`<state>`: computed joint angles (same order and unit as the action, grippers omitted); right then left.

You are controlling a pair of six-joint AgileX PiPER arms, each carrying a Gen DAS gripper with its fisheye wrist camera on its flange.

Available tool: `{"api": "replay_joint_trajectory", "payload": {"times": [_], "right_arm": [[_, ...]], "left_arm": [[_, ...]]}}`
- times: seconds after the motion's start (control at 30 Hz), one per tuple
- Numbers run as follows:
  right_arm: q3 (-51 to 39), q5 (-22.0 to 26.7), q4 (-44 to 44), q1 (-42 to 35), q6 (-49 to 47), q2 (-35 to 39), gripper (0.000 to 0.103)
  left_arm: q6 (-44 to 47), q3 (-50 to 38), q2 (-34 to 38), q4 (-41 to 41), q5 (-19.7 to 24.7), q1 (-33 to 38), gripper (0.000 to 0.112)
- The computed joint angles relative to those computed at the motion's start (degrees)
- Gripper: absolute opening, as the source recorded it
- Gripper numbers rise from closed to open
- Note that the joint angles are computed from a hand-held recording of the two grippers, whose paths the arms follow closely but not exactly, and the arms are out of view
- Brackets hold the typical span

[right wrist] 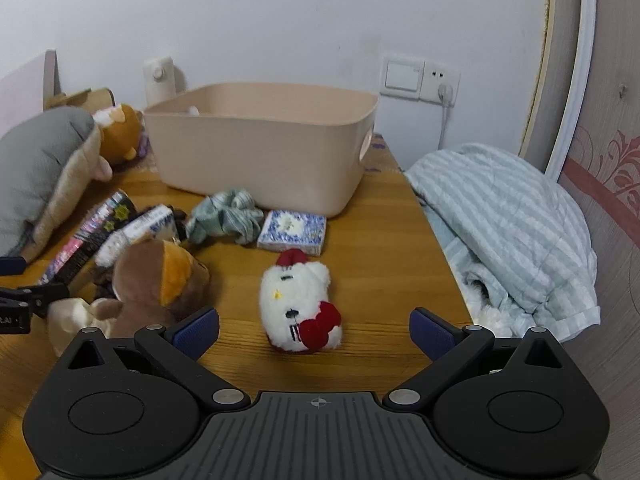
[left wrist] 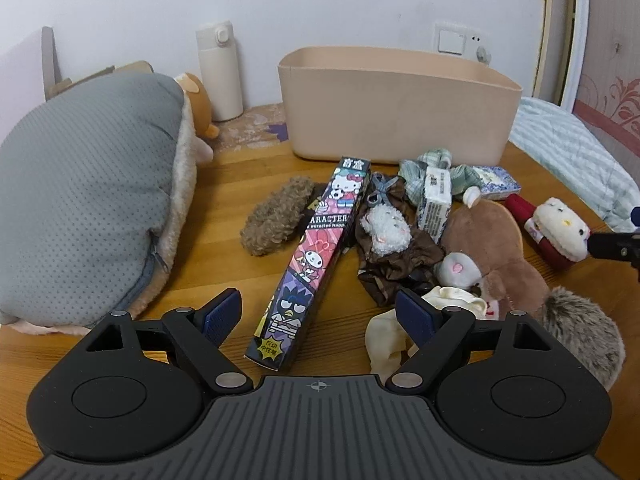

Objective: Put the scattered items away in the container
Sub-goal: 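Move the left tool to the character box strip while the right tool approaches the Hello Kitty plush, then grasp the character box strip with the left tool while the right tool grasps the Hello Kitty plush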

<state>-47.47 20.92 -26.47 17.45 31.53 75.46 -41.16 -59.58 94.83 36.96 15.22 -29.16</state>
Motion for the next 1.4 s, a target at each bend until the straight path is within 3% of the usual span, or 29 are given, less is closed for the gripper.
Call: {"api": "replay_joint_trajectory", "payload": {"times": [0.4,0.8,0.97,1.07,1.13,1.23,1.33,1.4], "right_arm": [[-3.1,-1.8,0.5,-1.0,-1.0,7.4,0.102],[-6.2,-1.6,2.1,-2.0,-2.3,12.0,0.089],[-7.1,-1.1,3.9,-2.3,-4.2,13.4,0.084],[-7.3,-1.2,4.8,-2.6,-4.7,13.9,0.083],[-7.5,-1.3,5.6,-2.8,-5.2,14.0,0.080],[-7.6,-1.6,7.6,-3.2,-7.1,14.0,0.068],[-7.4,-1.9,9.2,-3.2,-8.5,13.6,0.050],[-7.1,-2.0,9.2,-3.0,-8.3,13.2,0.045]], "left_arm": [[10.3,-4.8,5.9,-11.0,-0.5,2.6,0.086],[15.0,-8.5,9.6,-16.8,0.1,3.7,0.085],[13.1,-10.5,10.8,-14.2,2.4,2.8,0.074],[14.0,-11.2,10.9,-15.0,3.0,2.5,0.057],[13.5,-11.7,10.9,-14.5,3.6,2.1,0.040],[13.0,-12.3,11.1,-14.2,4.4,1.5,0.025],[11.4,-12.8,11.2,-12.6,5.4,0.9,0.024],[10.6,-12.9,11.1,-12.2,5.9,0.6,0.023]]}}
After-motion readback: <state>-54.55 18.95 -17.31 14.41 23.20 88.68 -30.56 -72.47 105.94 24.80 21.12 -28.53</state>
